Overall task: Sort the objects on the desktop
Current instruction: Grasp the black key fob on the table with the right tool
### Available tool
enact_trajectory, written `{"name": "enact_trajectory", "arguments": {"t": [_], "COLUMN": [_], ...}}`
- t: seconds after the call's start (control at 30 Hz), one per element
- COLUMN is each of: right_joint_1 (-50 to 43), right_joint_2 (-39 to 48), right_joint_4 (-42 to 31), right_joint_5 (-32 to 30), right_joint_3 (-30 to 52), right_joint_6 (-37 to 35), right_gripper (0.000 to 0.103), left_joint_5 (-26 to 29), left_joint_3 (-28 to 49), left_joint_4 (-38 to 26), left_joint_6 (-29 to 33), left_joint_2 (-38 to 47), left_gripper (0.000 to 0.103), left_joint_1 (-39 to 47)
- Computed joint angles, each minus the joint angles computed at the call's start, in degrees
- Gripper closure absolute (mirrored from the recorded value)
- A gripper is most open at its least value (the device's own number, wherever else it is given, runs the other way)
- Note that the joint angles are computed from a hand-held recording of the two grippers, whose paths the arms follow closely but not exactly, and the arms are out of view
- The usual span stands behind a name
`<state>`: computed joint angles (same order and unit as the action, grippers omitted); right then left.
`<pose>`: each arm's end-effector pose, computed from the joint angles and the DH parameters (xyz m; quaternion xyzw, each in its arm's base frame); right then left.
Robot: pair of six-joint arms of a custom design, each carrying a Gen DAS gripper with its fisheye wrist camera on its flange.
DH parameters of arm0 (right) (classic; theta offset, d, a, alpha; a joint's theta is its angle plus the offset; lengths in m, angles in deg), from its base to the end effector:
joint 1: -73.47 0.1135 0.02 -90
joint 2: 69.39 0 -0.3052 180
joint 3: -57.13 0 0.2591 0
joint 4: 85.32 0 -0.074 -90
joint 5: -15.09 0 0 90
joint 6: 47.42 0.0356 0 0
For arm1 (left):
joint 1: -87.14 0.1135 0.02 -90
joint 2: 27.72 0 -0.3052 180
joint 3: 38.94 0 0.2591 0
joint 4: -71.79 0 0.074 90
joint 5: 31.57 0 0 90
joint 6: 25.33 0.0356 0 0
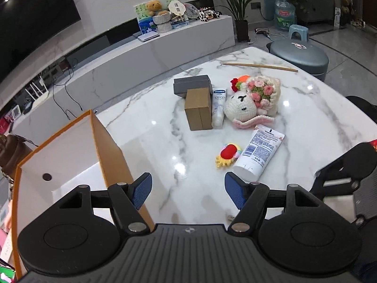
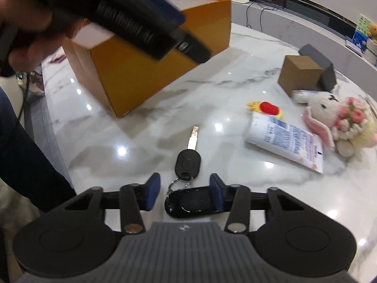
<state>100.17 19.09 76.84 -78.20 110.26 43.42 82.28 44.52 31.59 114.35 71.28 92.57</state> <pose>0.2571 0.1316 0.1810 -0.2211 0.9224 0.1016 0.3000 0.3770 0.0214 0.2575 0.4085 0.8432 -0.0418 0.3468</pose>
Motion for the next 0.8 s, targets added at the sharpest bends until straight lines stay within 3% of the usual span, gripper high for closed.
{"name": "enact_trajectory", "arguments": {"t": [0.03,0.1,0.43,0.8], "right_joint_1": [-0.03,-0.40,-2.18,-12.87], "right_joint_2": [0.64,1.07,-4.42,-17.62], "right_joint_4": [-1.13,-2.72,-5.48,-10.53], "right_joint_5": [-0.13,-0.86,0.36,-0.14], "right_joint_3": [0.70,1.22,-0.48,-3.43], "right_joint_6": [0.28,0.59,-0.61,-1.58], "right_gripper": [0.090,0.095,0.101,0.101], "left_joint_5": [-0.30,-1.66,-3.23,-7.53], "left_joint_3": [-0.05,-0.40,-1.79,-3.16], "left_joint_4": [0.12,0.74,1.12,3.90], "left_joint_6": [0.11,0.14,0.08,-2.41], "left_joint_2": [0.26,0.73,0.42,2.22], "left_gripper": [0.023,0.023,0.023,0.023], "left_joint_1": [-0.24,-1.15,-5.46,-10.45]}}
